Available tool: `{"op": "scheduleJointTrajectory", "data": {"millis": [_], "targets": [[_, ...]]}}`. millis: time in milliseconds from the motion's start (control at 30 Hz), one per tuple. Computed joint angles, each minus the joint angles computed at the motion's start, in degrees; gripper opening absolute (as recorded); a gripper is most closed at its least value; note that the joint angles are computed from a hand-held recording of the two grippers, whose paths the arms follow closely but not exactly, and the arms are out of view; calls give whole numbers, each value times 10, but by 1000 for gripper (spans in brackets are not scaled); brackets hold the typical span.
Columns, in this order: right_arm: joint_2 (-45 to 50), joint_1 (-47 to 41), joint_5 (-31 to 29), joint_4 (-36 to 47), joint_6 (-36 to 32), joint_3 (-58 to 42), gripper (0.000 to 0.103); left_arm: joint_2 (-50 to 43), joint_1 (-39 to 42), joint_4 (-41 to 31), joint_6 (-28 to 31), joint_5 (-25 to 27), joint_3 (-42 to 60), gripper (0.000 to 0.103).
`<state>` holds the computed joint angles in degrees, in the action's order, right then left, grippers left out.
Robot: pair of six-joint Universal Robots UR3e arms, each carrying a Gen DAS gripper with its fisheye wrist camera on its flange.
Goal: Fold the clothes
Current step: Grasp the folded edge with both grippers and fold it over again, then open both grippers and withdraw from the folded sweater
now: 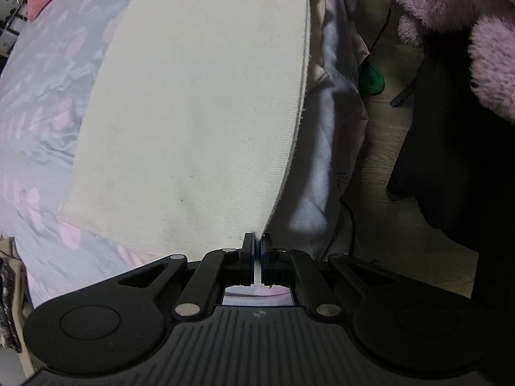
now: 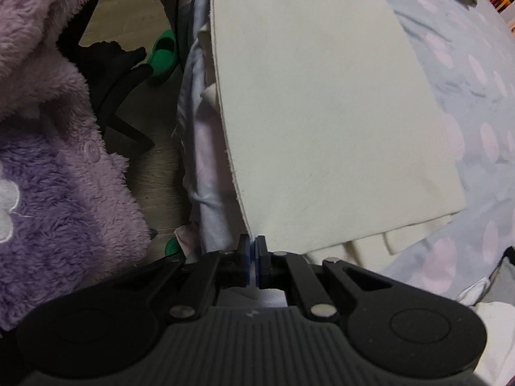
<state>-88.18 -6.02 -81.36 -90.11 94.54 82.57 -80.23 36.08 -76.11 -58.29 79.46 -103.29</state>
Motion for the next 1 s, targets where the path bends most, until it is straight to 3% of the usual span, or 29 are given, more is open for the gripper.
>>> {"op": "scheduleJointTrajectory", "data": {"millis": [67,167,267,367,433,500,567,633,800,1000], "targets": [[2,-6,7,12,-3,-7,10,-18,2,-36,-24,-6,39,14],[4,-28,38,40,4,-36,26,-57,7,-108,-67,-33,123,16],[31,-55,86,75,45,-102,29,-109,15,-188,-128,-75,227,20],[69,-65,111,54,136,-152,31,-174,18,-249,-222,-119,335,21],[90,-68,121,26,213,-168,39,-216,22,-280,-274,-150,398,22],[112,-67,122,-4,290,-180,44,-232,18,-240,-347,-165,405,26],[134,-62,116,-31,359,-194,44,-247,-6,-162,-444,-147,397,26],[158,-56,113,-56,422,-211,46,-267,-25,-112,-505,-133,395,26],[206,-57,128,-140,554,-222,43,-318,-63,-28,-619,-131,402,20],[264,-45,129,-217,633,-229,35,-381,-86,55,-696,-100,415,16]]}}
